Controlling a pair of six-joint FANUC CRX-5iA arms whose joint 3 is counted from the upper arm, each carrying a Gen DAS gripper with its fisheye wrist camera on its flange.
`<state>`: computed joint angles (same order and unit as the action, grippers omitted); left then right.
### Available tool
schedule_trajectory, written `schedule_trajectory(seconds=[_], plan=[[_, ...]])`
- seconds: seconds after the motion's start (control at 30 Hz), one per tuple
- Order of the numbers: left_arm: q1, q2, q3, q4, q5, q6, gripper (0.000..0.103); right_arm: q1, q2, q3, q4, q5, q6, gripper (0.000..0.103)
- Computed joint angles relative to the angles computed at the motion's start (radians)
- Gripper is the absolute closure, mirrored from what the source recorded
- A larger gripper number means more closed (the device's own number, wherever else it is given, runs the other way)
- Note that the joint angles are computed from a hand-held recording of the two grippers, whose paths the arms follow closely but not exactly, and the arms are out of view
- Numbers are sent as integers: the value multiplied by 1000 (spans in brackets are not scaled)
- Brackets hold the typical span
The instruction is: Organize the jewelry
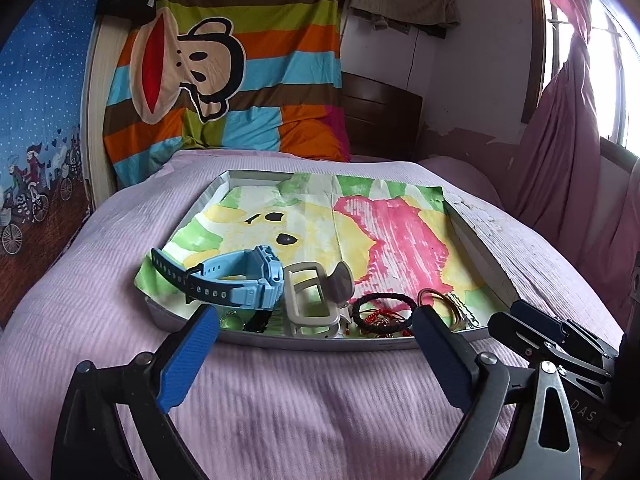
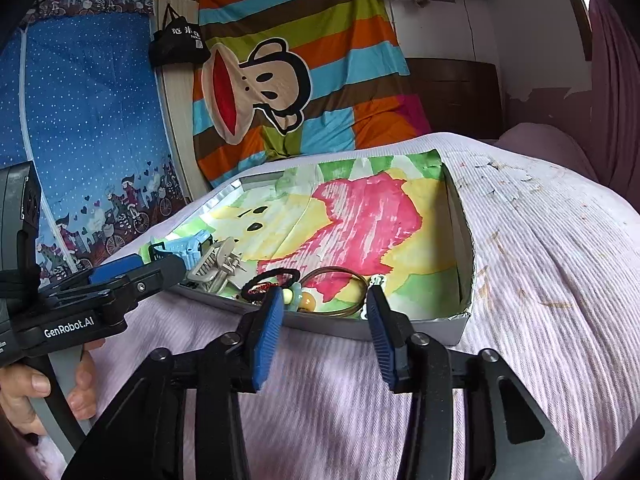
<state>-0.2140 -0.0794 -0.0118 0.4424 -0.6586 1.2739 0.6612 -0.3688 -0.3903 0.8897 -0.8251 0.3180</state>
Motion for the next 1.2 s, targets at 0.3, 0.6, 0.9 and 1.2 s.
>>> schedule_trajectory(seconds=[0.3,0.6,0.9,1.2], plan=[[31,-46,-60,22,35,-2,0,19,-35,-47,96,-11,-98,17],[53,-90,-109,16,70,-1,0,36,-59,-74,143,-10,-135,1],[55,-152,-160,-7,120,-12,0,60,-83,-99,176,-16,-167,1],[62,-220,-228,56,151,-84,0,122,-121,-132,221,-57,-201,1]])
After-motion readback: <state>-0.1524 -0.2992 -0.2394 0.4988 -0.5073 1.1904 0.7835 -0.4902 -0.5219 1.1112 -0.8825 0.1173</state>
